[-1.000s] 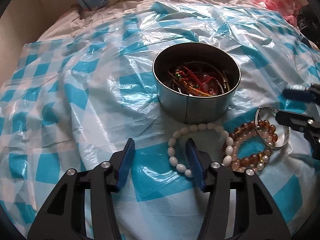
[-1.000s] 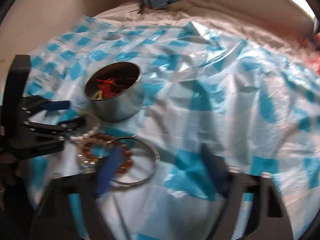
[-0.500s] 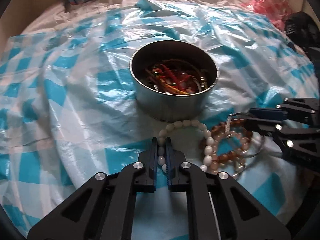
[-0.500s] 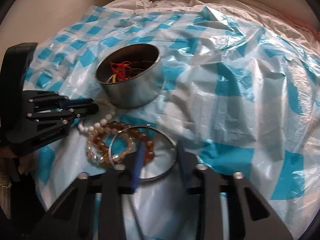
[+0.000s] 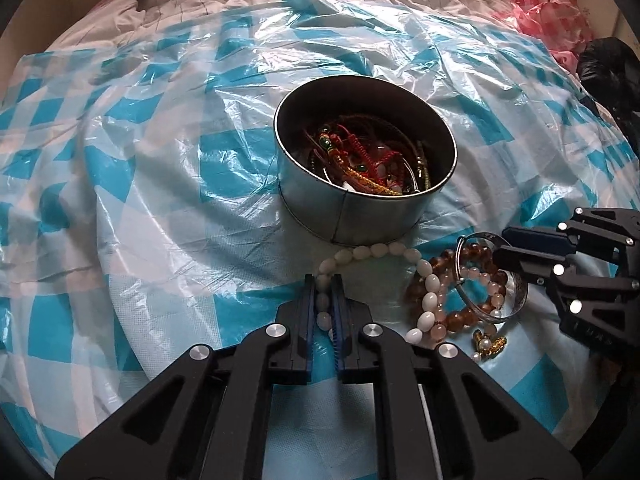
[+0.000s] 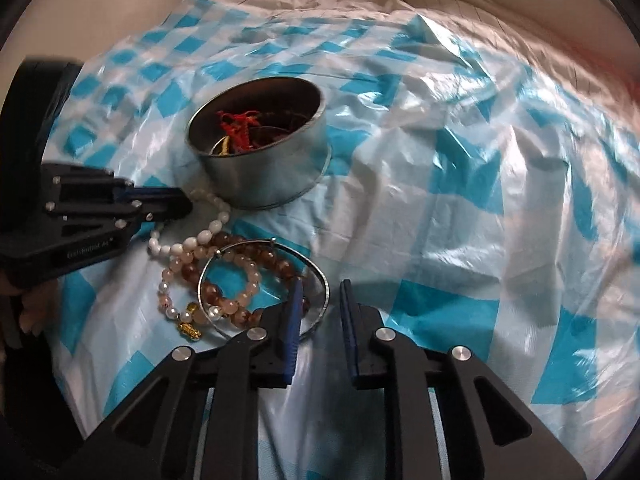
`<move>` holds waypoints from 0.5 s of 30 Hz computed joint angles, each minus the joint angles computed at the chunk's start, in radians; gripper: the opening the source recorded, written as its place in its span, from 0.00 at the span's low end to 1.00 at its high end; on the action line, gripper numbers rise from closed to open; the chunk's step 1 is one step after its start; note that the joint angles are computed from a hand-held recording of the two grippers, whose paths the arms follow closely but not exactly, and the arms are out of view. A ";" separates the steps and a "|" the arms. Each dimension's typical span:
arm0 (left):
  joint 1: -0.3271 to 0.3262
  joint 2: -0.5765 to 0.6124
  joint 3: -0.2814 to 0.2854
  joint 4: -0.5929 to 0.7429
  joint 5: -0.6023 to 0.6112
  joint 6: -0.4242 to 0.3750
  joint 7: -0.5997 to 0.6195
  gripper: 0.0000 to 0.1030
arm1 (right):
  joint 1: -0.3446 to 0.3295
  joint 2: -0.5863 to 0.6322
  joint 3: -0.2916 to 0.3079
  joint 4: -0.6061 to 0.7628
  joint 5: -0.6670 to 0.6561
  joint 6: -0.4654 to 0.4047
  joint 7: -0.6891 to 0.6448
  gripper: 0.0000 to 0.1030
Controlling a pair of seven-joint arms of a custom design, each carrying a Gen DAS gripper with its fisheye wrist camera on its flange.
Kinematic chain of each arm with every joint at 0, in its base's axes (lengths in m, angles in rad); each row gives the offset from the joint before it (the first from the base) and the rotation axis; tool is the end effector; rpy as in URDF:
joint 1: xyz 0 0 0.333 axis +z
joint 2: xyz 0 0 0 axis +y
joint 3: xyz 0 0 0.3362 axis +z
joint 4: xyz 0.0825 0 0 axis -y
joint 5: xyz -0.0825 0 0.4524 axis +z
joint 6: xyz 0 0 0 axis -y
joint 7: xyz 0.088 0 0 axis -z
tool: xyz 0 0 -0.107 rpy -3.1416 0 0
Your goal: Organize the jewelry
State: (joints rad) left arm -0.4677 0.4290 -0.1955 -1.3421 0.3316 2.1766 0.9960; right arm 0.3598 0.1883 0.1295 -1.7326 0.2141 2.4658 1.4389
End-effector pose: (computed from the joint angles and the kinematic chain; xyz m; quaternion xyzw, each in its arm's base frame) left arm 0.6536 -0.4564 0.5378 -0.6206 0.7485 -0.1817 0.1468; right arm 0.6454 0.3361 0.5253 -0.8200 0.4963 -0.0720 0.2758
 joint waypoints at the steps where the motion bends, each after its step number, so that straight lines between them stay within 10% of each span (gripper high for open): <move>1: 0.006 -0.006 -0.004 -0.010 -0.010 0.015 0.006 0.07 | -0.010 0.000 0.005 0.000 0.042 -0.001 -0.013 0.11; 9: 0.046 -0.055 -0.024 -0.081 -0.110 0.147 0.034 0.06 | -0.091 -0.022 0.031 -0.019 0.504 0.003 -0.176 0.04; 13: 0.029 -0.042 -0.009 -0.059 -0.070 0.108 0.010 0.07 | -0.073 -0.017 0.012 -0.003 0.446 -0.027 -0.141 0.06; 14: 0.029 -0.042 -0.008 -0.059 -0.067 0.104 0.008 0.07 | -0.074 -0.014 0.014 0.005 0.448 -0.045 -0.149 0.09; 15: 0.029 -0.042 -0.007 -0.058 -0.064 0.100 0.004 0.07 | -0.074 -0.017 0.015 0.001 0.452 -0.047 -0.160 0.34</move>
